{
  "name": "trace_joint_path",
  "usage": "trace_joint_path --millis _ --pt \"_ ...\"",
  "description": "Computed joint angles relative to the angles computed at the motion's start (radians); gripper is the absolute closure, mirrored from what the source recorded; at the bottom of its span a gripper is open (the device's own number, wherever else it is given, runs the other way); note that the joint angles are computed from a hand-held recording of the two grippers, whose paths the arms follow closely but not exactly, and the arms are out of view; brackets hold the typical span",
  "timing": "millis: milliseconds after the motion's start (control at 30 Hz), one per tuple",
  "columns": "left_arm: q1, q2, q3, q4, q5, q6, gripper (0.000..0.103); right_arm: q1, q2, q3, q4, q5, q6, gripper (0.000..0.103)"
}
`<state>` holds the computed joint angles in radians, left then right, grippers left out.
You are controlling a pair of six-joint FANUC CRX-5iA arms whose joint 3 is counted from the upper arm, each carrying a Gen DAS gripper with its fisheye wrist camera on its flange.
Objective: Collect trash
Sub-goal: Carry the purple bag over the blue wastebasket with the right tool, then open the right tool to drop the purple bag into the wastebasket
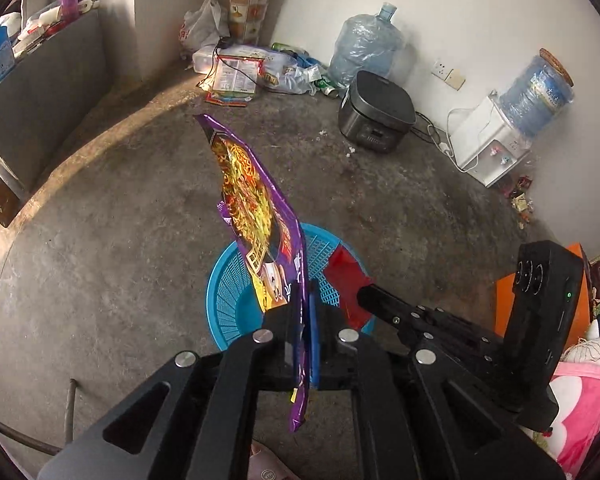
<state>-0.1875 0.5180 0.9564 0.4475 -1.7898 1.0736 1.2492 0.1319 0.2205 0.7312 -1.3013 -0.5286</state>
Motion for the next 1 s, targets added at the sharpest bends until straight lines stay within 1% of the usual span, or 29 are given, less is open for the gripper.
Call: trace_joint_path --millis 33,67,100,133,167,233,267,333,433,500,567,600,700,767,800,867,933,967,1000 --pt "-0.022 0.014 0.012 -0.057 -0.008 0.006 0.070 -0.011 -0.013 -0.031 -0.021 0.015 -0.032 0.098" --pt "-0.039 0.021 0.013 -0.117 -0.001 0.008 0.058 -0.021 -0.020 -0.046 -0.050 0.019 -0.048 0.093" --pt "-0.055 0.020 0.006 -0.162 0.017 0.019 0.049 -0.031 -0.026 -0.057 -0.091 0.027 -0.054 0.078" --pt "-0.061 0.016 -0.005 -0.183 0.027 0.029 0.049 -0.040 -0.027 -0.055 -0.144 0.018 -0.053 0.069" --pt "-0.060 0.016 -0.009 -0.195 0.026 0.040 0.049 -0.045 -0.022 -0.043 -0.184 -0.007 -0.045 0.068" --pt "-0.046 0.020 -0.004 -0.174 0.025 0.075 0.049 -0.038 -0.024 -0.038 -0.205 -0.034 -0.047 0.068" --pt "-0.036 0.014 -0.005 -0.160 0.034 0.080 0.048 -0.026 -0.028 -0.041 -0.195 -0.046 -0.061 0.068" --pt "-0.023 -0.014 -0.022 -0.135 0.066 0.067 0.044 -0.008 -0.029 -0.033 -0.175 -0.070 -0.071 0.066" --pt "-0.006 -0.056 -0.028 -0.104 0.107 0.028 0.040 0.010 0.004 0.032 -0.148 -0.152 -0.031 0.066" --pt "0.014 -0.080 -0.021 -0.071 0.114 0.003 0.039 0.018 0.030 0.069 -0.103 -0.205 -0.003 0.066" --pt "0.046 -0.105 -0.011 -0.019 0.121 -0.012 0.037 0.026 0.047 0.085 -0.044 -0.233 0.005 0.066" --pt "0.065 -0.115 -0.004 0.011 0.120 -0.020 0.034 0.028 0.052 0.091 -0.019 -0.234 0.013 0.066" --pt "0.136 -0.140 0.032 0.106 0.105 -0.028 0.029 0.018 0.071 0.122 -0.018 -0.224 0.066 0.066" --pt "0.194 -0.128 0.103 0.175 0.056 -0.015 0.026 -0.007 0.090 0.157 -0.073 -0.187 0.142 0.066" --pt "0.226 -0.118 0.145 0.211 0.031 -0.006 0.024 -0.019 0.108 0.189 -0.108 -0.191 0.190 0.066" --pt "0.298 -0.114 0.198 0.272 0.000 -0.011 0.021 -0.039 0.148 0.251 -0.165 -0.215 0.273 0.066" --pt "0.378 -0.108 0.250 0.326 -0.028 -0.016 0.019 -0.055 0.180 0.305 -0.228 -0.246 0.308 0.066" --pt "0.422 -0.112 0.261 0.355 -0.036 -0.019 0.018 -0.056 0.194 0.330 -0.246 -0.271 0.308 0.066" --pt "0.475 -0.134 0.230 0.393 -0.030 -0.038 0.016 -0.054 0.199 0.337 -0.244 -0.280 0.305 0.066"
